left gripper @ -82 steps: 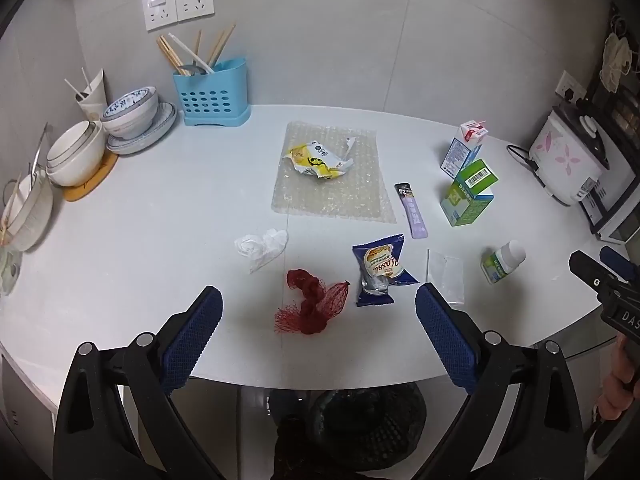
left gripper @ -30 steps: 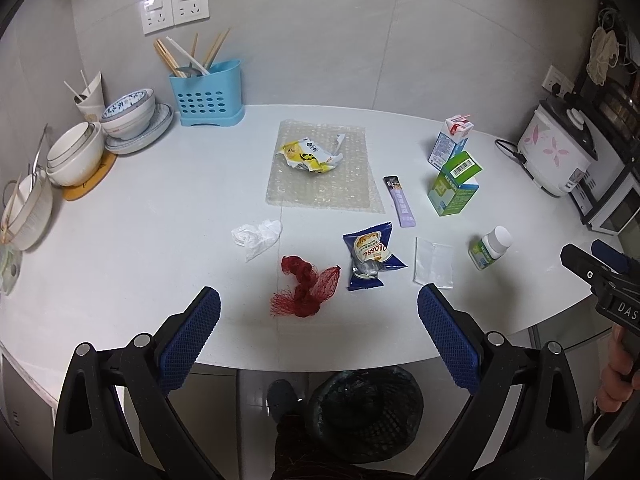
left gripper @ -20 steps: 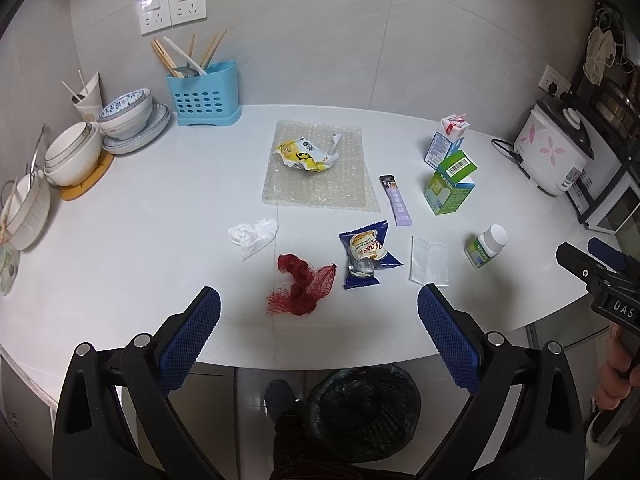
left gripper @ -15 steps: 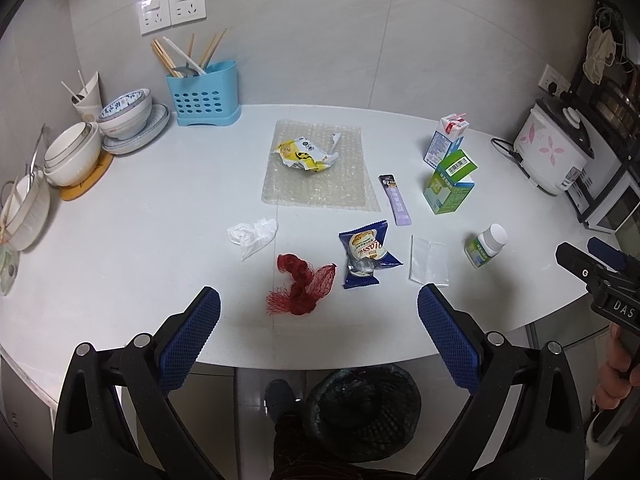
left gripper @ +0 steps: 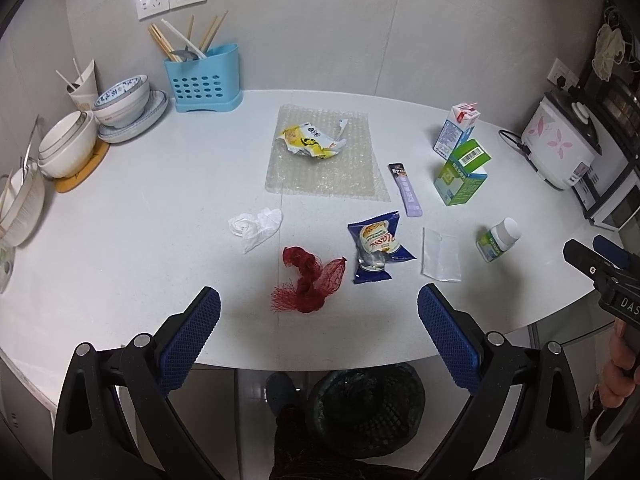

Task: Collect trash
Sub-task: 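Grasp the red mesh bag with the left gripper while the right gripper grasps the white-lidded bottle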

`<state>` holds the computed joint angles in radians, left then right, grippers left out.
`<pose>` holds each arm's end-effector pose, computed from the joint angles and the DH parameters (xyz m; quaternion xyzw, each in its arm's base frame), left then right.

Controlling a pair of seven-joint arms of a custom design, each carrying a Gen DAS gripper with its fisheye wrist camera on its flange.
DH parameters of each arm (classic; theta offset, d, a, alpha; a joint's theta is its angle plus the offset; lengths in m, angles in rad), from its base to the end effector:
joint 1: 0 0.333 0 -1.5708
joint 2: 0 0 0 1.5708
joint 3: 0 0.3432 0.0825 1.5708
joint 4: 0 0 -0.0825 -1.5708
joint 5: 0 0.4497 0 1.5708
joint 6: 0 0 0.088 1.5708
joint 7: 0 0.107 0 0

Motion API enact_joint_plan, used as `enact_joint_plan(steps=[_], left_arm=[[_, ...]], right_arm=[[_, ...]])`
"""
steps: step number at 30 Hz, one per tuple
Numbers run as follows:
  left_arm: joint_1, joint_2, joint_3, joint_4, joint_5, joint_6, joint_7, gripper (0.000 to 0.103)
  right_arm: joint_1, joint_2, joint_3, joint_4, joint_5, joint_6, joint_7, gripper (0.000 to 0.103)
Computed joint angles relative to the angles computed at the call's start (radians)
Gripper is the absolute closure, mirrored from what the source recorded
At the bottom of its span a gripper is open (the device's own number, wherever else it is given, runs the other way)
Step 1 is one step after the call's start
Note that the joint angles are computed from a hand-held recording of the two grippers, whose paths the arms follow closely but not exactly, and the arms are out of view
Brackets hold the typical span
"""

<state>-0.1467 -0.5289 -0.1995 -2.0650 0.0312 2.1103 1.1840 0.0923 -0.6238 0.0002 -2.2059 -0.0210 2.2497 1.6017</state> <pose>0.4439 -0.1864 0.7210 -0.6877 0.6675 -0.2264 0.1740 0.4506 0.0412 0.7076 -0.6907 0.6446 -0.2244 0.2389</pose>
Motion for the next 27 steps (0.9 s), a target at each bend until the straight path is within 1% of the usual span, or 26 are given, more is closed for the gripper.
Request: enact_joint_plan(steps=[7, 12, 16, 18, 22, 25, 27], left_arm=[[0.005, 0.032, 0.02, -0.016, -0.021, -0.011, 0.015, 0.006], [0.011, 0.084, 0.033, -0.024, -0.042, -0.006, 0.04, 0.007], [0.017, 0.141, 0.033, -0.021, -0.035, 0.017, 0.072, 0.007], [0.015, 0.172, 0.037, -0.016, -0.044, 0.021, 0.097, 0.009], [0.015, 0.223, 0.043, -0.005, -0.061, 0.031, 0.142, 0.012], [0.017, 0.25, 0.044, 0.007, -0.066, 0.033, 0.171, 0.015], [0.015, 0.268, 0.049, 0.021, -0.088, 0.018, 0.199, 0.021]], right_arm=[[-0.008, 0.049, 0.006, 0.004, -0.016, 0.004, 0.008, 0.009], [-0.019, 0.12, 0.008, 0.022, -0.034, 0.013, 0.031, 0.009], [-0.036, 0.186, 0.016, 0.043, -0.073, 0.018, 0.063, 0.009], [-0.038, 0.221, 0.014, 0.057, -0.08, 0.009, 0.08, 0.013], [-0.039, 0.274, 0.008, 0.08, -0.092, -0.005, 0.109, 0.017], [-0.037, 0.309, 0.007, 0.101, -0.098, -0.021, 0.13, 0.023], [-0.034, 0.328, 0.005, 0.11, -0.098, -0.025, 0.145, 0.026]])
